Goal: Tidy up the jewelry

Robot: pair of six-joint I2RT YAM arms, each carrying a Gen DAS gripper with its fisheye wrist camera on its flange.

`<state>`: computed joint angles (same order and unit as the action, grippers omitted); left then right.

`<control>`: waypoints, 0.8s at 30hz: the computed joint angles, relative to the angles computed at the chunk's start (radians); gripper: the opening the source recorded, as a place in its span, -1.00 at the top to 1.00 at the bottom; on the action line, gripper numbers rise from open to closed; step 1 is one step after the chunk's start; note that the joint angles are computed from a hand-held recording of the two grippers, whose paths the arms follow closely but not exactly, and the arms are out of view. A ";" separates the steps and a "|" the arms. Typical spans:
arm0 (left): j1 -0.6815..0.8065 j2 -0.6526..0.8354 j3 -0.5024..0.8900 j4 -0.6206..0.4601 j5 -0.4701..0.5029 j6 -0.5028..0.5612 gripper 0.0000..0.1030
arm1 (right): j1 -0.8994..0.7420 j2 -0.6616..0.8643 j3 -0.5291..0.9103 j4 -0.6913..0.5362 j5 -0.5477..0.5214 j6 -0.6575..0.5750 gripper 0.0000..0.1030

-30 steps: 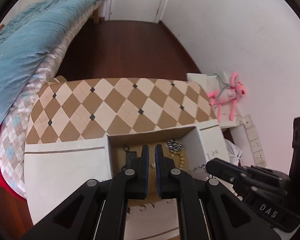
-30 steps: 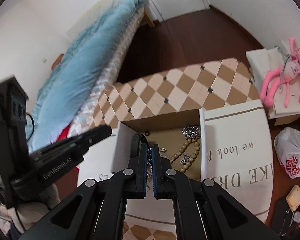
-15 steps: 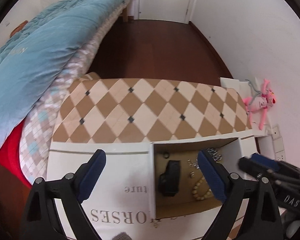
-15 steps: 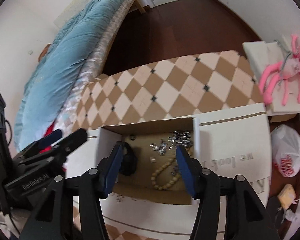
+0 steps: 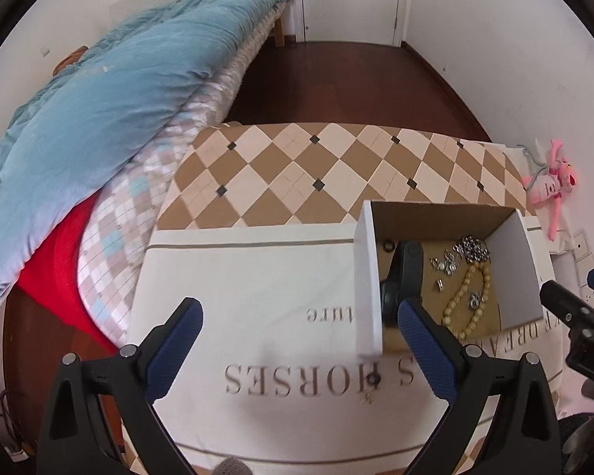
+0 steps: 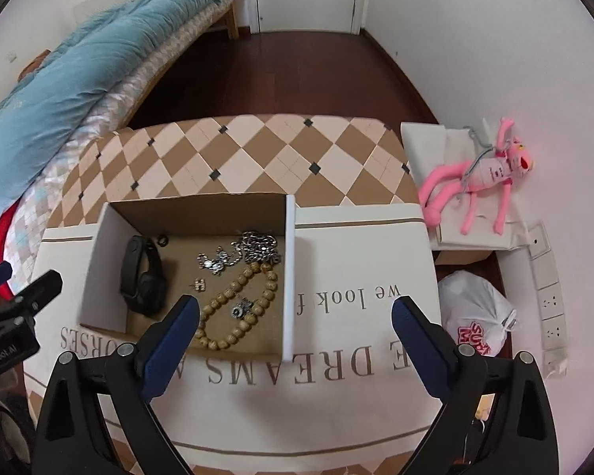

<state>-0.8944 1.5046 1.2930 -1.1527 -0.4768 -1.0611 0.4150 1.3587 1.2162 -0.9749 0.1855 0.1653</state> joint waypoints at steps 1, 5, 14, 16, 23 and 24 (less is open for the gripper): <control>-0.020 -0.008 -0.006 -0.019 -0.016 -0.028 -0.96 | 0.009 -0.027 -0.011 -0.003 -0.006 0.008 -0.92; -0.125 -0.041 -0.096 -0.023 -0.022 -0.165 -0.96 | 0.038 -0.137 -0.084 -0.005 -0.028 0.068 -0.92; -0.201 0.053 -0.227 0.199 0.063 -0.181 -0.94 | -0.011 -0.284 -0.357 0.051 -0.096 0.135 -0.61; -0.208 0.080 -0.229 0.235 0.066 -0.162 -0.91 | -0.034 -0.302 -0.406 0.073 -0.113 0.133 -0.52; -0.221 0.148 -0.221 0.300 0.080 -0.118 -0.14 | -0.120 -0.333 -0.504 0.122 -0.184 0.108 -0.35; -0.222 0.151 -0.220 0.301 0.074 -0.117 -0.07 | -0.125 -0.332 -0.508 0.126 -0.187 0.109 -0.35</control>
<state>-1.1166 1.6554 1.0729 -0.8516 -0.4024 -1.1780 0.2903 1.0267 0.7080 -0.8493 -0.0014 0.2741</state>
